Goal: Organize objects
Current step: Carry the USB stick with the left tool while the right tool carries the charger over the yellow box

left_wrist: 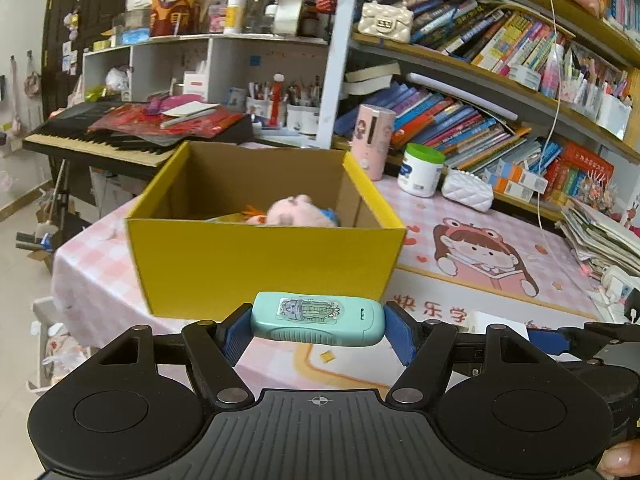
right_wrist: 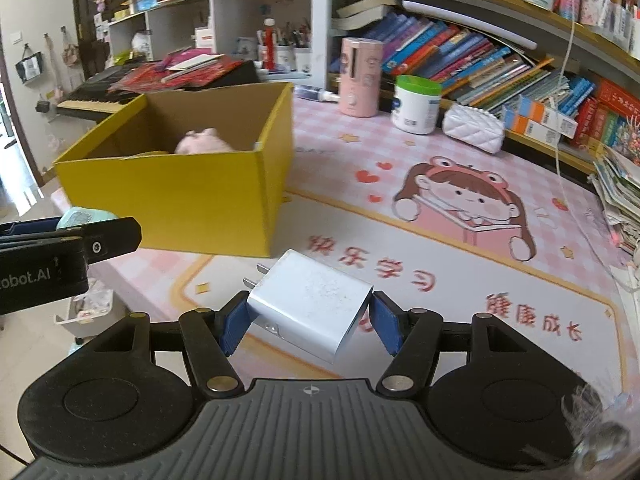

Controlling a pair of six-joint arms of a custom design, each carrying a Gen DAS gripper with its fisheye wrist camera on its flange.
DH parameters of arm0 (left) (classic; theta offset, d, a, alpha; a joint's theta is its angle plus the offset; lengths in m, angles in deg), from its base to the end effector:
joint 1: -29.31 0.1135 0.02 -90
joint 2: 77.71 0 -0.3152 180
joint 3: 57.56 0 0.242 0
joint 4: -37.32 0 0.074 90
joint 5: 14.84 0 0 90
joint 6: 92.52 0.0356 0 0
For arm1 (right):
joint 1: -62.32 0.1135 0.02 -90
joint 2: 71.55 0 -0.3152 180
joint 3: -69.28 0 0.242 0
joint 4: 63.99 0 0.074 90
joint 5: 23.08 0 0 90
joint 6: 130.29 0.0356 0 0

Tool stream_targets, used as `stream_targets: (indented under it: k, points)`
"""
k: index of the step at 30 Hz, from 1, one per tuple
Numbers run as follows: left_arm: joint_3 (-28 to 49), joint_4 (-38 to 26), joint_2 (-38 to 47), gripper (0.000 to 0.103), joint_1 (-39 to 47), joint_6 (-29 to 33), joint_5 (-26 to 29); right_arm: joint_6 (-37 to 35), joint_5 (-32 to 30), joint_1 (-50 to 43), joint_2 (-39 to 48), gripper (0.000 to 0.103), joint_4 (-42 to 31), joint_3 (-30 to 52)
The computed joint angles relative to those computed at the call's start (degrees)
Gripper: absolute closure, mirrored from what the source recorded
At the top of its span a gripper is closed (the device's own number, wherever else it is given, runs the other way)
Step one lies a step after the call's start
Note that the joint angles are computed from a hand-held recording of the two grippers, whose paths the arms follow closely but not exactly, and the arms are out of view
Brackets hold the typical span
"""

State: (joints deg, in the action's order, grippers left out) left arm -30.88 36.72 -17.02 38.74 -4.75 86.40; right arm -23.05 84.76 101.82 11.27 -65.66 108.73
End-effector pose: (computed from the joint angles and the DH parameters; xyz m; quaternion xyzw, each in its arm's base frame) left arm 0.1550 0.0187 0.1911 -0.0442 0.8812 -0.0575 0.4671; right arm 0.1865 0.1396 0.1837 -0.1180 0.9071 0.0534 0.4004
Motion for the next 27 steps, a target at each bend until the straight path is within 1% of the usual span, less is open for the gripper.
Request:
stream_targets:
  k: [8, 16, 22, 27]
  points:
    - [-0.3, -7.8, -5.9, 0.034, 16.4, 9.2, 12.2, 7.2, 4.8, 10.0, 1.2, 0.041, -2.0, 1.1]
    - [1.1, -14.5, -7.5, 0.034, 32.8, 19.6, 23.7, 11.6, 8.9, 17.9, 3.2, 0.041, -2.6, 3.0]
    - [2.5, -17.2, -6.7, 0.034, 40.3, 24.2, 29.1, 13.2, 11.8, 21.6, 3.9, 0.041, -4.0, 4.9]
    - [2.7, -15.9, -5.7, 0.034, 41.0, 23.3, 30.5, 12.5, 12.8, 22.3, 4.1, 0.041, -5.1, 6.2]
